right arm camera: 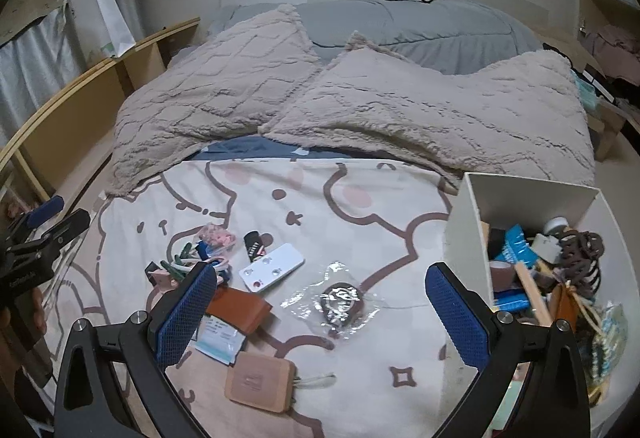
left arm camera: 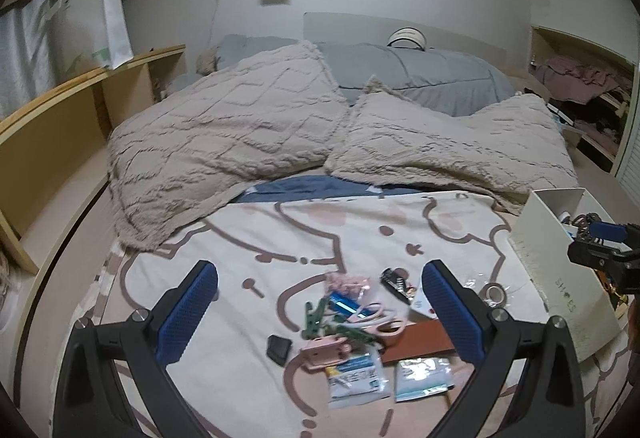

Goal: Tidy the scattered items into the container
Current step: 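Withdraw both grippers from the box toward the items on the bedsheet, then move the left gripper to the white-blue packet while the right gripper approaches the tan pad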

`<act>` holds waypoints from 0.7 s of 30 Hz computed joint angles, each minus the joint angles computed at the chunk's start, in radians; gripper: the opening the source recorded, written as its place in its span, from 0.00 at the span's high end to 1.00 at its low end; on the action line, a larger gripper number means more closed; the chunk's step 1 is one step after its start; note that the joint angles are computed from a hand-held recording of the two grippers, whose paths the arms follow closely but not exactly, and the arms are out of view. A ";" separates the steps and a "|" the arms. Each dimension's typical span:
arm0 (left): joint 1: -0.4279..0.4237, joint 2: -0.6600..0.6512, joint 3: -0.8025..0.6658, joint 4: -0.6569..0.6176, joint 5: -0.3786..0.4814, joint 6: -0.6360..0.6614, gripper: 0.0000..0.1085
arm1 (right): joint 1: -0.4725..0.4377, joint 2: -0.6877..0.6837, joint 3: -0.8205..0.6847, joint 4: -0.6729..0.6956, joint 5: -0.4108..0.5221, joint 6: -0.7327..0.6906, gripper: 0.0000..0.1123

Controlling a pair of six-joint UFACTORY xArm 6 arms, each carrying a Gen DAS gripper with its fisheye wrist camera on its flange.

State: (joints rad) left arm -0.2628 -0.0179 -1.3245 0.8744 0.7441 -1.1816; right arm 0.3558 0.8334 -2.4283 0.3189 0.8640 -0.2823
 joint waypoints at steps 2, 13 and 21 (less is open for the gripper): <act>0.006 -0.014 0.023 0.000 -0.003 -0.006 0.05 | 0.008 -0.027 0.063 -0.002 -0.039 -0.011 0.08; 0.040 -0.107 0.221 0.024 -0.046 -0.078 0.05 | 0.032 -0.148 0.339 0.029 -0.112 -0.115 0.08; 0.057 -0.123 0.319 0.001 -0.084 -0.112 0.05 | 0.049 -0.189 0.447 0.014 -0.100 -0.172 0.08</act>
State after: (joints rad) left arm -0.2061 -0.1411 -1.0058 0.8756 0.6598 -1.2939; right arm 0.4052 0.6440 -1.9809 0.3331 0.7639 -0.4547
